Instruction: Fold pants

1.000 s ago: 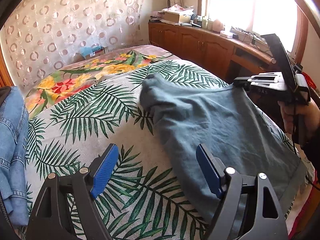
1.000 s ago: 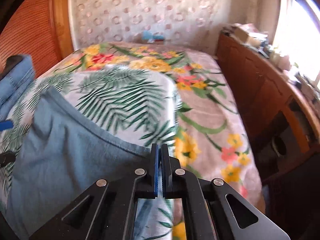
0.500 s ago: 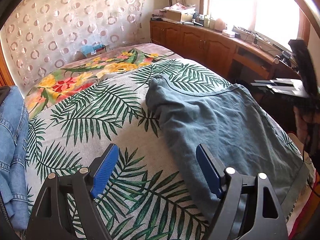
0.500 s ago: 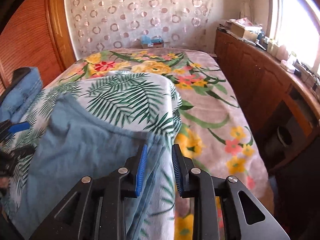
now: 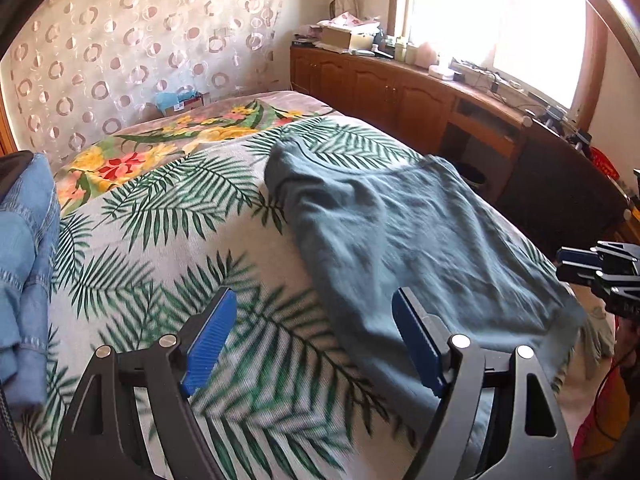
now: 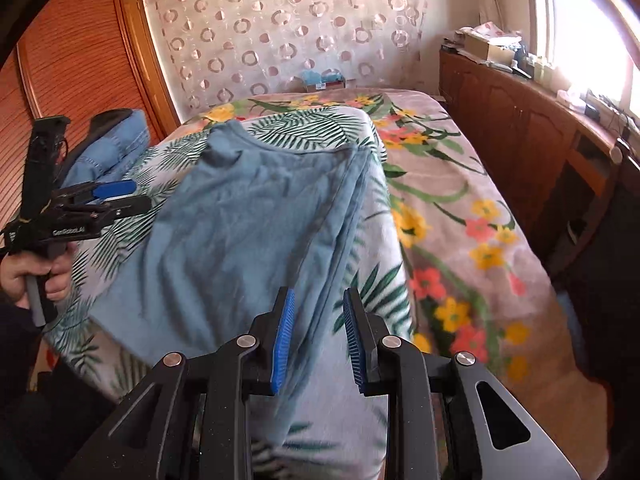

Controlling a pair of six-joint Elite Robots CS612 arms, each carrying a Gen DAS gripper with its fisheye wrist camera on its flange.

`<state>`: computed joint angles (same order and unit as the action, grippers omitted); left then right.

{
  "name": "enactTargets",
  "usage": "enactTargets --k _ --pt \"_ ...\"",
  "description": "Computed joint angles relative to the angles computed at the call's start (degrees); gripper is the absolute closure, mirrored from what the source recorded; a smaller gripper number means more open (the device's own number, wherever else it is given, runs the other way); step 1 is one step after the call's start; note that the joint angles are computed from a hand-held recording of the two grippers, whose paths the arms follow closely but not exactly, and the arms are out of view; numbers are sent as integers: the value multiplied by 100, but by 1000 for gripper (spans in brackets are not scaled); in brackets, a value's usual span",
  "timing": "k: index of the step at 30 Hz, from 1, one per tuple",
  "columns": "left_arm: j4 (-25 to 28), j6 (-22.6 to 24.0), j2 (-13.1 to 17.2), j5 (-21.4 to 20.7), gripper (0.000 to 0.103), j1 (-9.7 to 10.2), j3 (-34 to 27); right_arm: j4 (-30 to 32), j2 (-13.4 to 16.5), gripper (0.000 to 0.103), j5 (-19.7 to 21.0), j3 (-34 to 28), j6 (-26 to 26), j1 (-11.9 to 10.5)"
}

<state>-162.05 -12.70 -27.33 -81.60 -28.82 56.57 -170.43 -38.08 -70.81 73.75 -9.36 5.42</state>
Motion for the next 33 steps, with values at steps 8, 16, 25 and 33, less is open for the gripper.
enactTargets --k 8,16,25,33 --pt "-476 -179 -367 14 22 -120 832 -145 -278 77 125 569 31 -47" --pt "-471 -137 -437 -56 22 -195 1045 -398 -362 96 -72 716 -9 -10" --pt "-456 -171 -423 -54 22 -201 1038 106 -453 96 -80 727 -150 -8" --pt "-480 -120 -424 -19 22 -209 1023 -213 -443 85 -231 710 -42 27"
